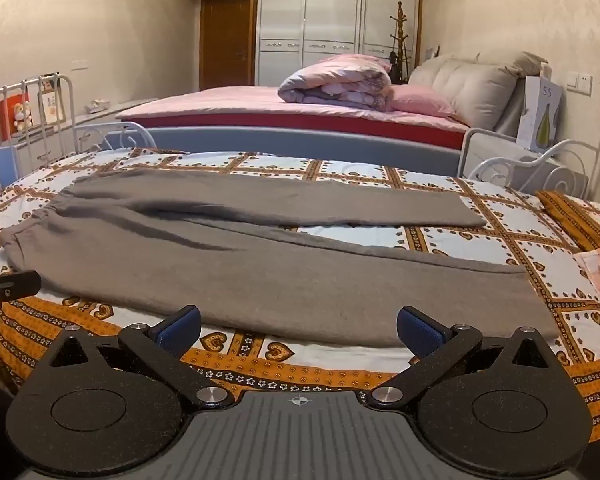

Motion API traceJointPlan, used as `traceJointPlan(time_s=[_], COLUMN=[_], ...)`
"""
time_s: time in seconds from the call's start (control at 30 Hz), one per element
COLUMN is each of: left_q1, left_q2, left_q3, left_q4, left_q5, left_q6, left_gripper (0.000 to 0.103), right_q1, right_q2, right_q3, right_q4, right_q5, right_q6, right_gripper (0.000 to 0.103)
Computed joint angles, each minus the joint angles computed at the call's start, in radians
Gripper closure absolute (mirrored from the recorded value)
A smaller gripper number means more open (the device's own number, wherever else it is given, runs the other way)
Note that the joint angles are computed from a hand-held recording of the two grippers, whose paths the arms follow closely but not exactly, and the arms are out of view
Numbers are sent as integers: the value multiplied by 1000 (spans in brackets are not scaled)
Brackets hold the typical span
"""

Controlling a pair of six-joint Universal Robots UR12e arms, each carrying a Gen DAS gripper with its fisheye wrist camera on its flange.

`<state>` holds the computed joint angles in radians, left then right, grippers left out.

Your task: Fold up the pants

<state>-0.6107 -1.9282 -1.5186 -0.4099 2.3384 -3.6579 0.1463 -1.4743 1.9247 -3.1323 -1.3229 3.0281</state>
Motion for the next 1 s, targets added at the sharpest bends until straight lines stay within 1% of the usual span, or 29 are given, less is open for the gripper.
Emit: traceJointPlan(time_s=[0.03, 0.07, 0.13, 0.17, 0.23, 0.3, 0.4, 0.47, 1.0], left_q1=[-1, 6, 5, 5, 6, -2, 0, -1, 1], left_q2=[0, 7, 5, 5, 4, -6, -1, 0, 2], left_q3=[0, 4, 3, 1, 1, 16, 9, 8, 5], left_q4=[1, -38, -39, -37, -34, -43, -30, -30, -29], left_q5=[4, -26, -19, -19, -19, -4, -10, -7, -18], left_q6=[0, -23, -24, -23, -21, -17, -15, -11, -5], left_gripper=[6, 6, 6, 6, 6, 6, 6, 6, 6], right_q1=[1, 1, 4, 6, 3, -6, -13, 4, 5], right_q2=[-1, -3, -11, -12, -13, -10, -8, -9, -9], right_q3=[1, 3, 7, -7, -9, -6, -4, -6, -6], right_q4=[-1, -1, 7, 56, 66, 60, 59, 57, 61], right_q5=[-2, -3, -3, -9, -4, 5, 10, -20, -21], right_q6=[-7, -11, -10, -4, -7, -14, -26, -16, -12], right_gripper=[0, 0, 0, 0, 0, 0, 0, 0, 0])
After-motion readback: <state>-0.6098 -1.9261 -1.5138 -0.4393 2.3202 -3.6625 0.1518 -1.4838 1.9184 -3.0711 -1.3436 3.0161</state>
